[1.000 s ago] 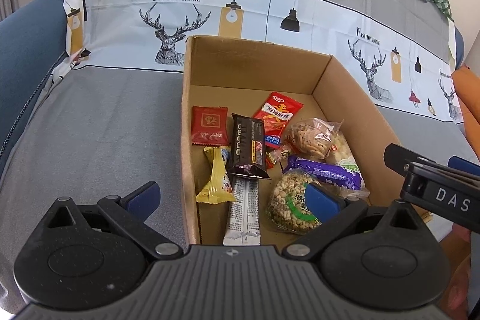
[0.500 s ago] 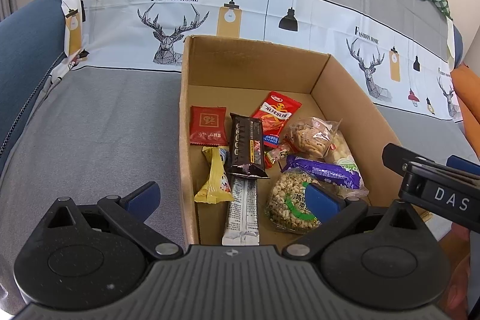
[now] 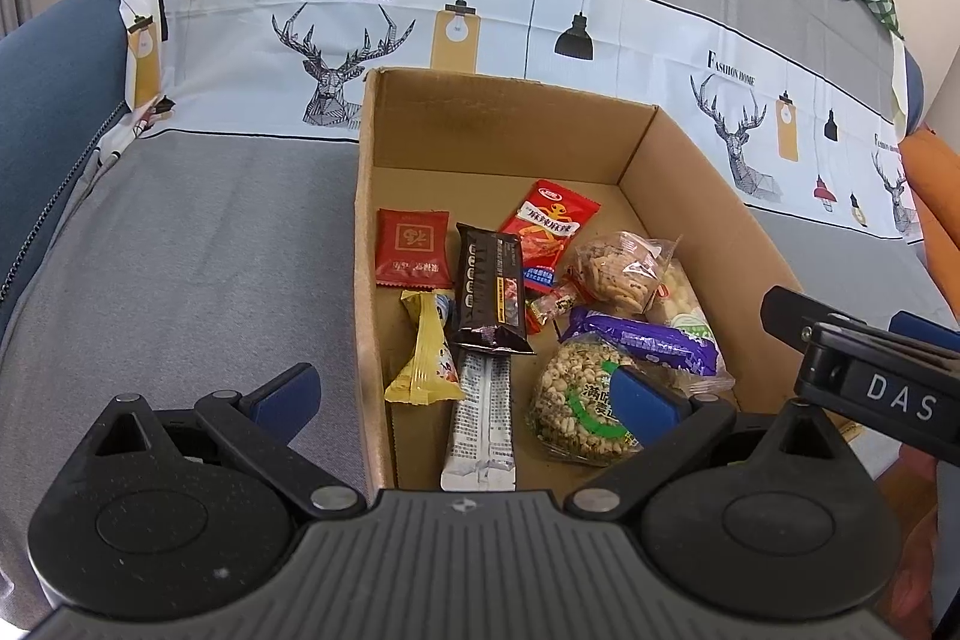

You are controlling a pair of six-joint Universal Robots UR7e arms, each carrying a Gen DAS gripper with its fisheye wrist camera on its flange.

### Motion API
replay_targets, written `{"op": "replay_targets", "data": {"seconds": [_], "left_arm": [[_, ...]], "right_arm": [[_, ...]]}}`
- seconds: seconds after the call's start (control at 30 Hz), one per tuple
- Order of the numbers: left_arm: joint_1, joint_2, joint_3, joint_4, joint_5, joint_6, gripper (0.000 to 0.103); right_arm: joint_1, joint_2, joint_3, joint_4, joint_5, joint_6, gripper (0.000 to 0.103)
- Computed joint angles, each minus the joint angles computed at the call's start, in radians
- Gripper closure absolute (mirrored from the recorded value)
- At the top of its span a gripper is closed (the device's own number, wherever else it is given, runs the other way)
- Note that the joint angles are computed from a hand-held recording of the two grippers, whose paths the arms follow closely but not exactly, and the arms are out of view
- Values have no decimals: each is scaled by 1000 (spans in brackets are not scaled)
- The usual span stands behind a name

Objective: Organize snacks

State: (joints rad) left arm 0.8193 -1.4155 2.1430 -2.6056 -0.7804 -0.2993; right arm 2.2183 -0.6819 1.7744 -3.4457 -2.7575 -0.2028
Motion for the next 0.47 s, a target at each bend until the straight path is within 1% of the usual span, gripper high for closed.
{"op": "replay_targets", "data": {"seconds": [0.3, 0.47], "left_arm": [[5, -1, -1, -1, -12, 2, 1], [1, 0, 16, -54, -18, 35, 1]], "right_arm": [[-1, 0, 2, -1, 1, 1, 1], [-2, -5, 7, 8, 5, 15, 1]]}}
